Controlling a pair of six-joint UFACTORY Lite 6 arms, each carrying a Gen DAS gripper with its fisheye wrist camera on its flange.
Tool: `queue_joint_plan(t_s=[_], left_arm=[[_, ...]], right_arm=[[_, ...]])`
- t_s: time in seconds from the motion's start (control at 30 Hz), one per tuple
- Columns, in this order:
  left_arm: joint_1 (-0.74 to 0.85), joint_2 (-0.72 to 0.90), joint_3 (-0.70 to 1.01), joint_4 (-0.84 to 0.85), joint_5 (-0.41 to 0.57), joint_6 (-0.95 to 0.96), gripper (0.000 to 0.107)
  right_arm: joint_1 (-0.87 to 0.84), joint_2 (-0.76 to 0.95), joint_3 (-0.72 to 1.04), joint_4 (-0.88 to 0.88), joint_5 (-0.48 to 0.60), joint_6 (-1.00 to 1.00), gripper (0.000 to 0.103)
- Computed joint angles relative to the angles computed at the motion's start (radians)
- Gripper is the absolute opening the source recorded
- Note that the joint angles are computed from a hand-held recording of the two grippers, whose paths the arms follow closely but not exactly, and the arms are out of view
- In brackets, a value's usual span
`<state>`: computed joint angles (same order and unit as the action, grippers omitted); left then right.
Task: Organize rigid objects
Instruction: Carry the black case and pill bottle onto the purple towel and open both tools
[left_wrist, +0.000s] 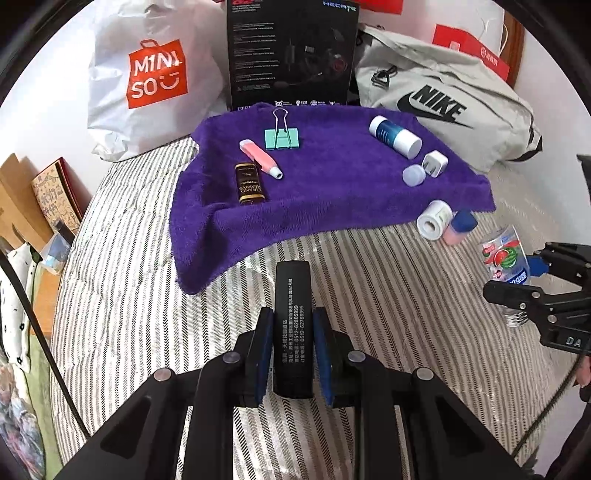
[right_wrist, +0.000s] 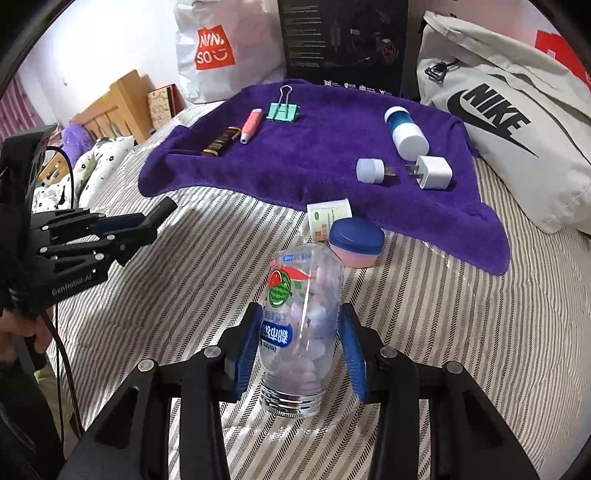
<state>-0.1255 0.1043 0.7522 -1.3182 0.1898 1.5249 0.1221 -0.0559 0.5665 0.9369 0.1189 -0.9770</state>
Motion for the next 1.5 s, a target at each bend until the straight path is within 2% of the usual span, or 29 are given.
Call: queue_joint_plan(t_s=[0.07, 0.27, 0.43, 0.67, 1.03, 1.27, 1.5], left_arm=[[0.008, -0.009, -0.003, -0.01, 0.009, 0.01, 0.021], [0.01, -0.024, -0.002, 0.021, 0.023, -0.025, 0.021], [0.002, -0.041, 0.007, 0.062, 0.039, -0.067, 0.021], [-0.014, -0.044, 0.052, 0.174, 0.045, -0.18, 0.021], [-0.031, 0.057, 0.2, 0.327, 0.059, -0.353, 0.021], [-0.039, 0.141, 0.332, 0.461, 0.094, -0.5, 0.021], [-0.033, 0.257, 0.512, 0.581, 0.15, -0.637, 0.021]], right_arm=[[-0.011, -0.002, 0.003, -0.029, 0.006, 0.02, 0.042], [-0.095, -0.03, -0.004, 0.212, 0.089, -0.24, 0.042], [-0.121, -0.029, 0.001, 0.251, 0.119, -0.277, 0.042], [-0.13, -0.022, 0.043, 0.177, 0.141, -0.198, 0.042], [-0.151, 0.064, 0.191, 0.056, 0.196, -0.093, 0.042], [-0.164, 0.168, 0.338, -0.026, 0.243, -0.01, 0.042], [-0.173, 0.316, 0.569, -0.189, 0.306, 0.161, 0.042]])
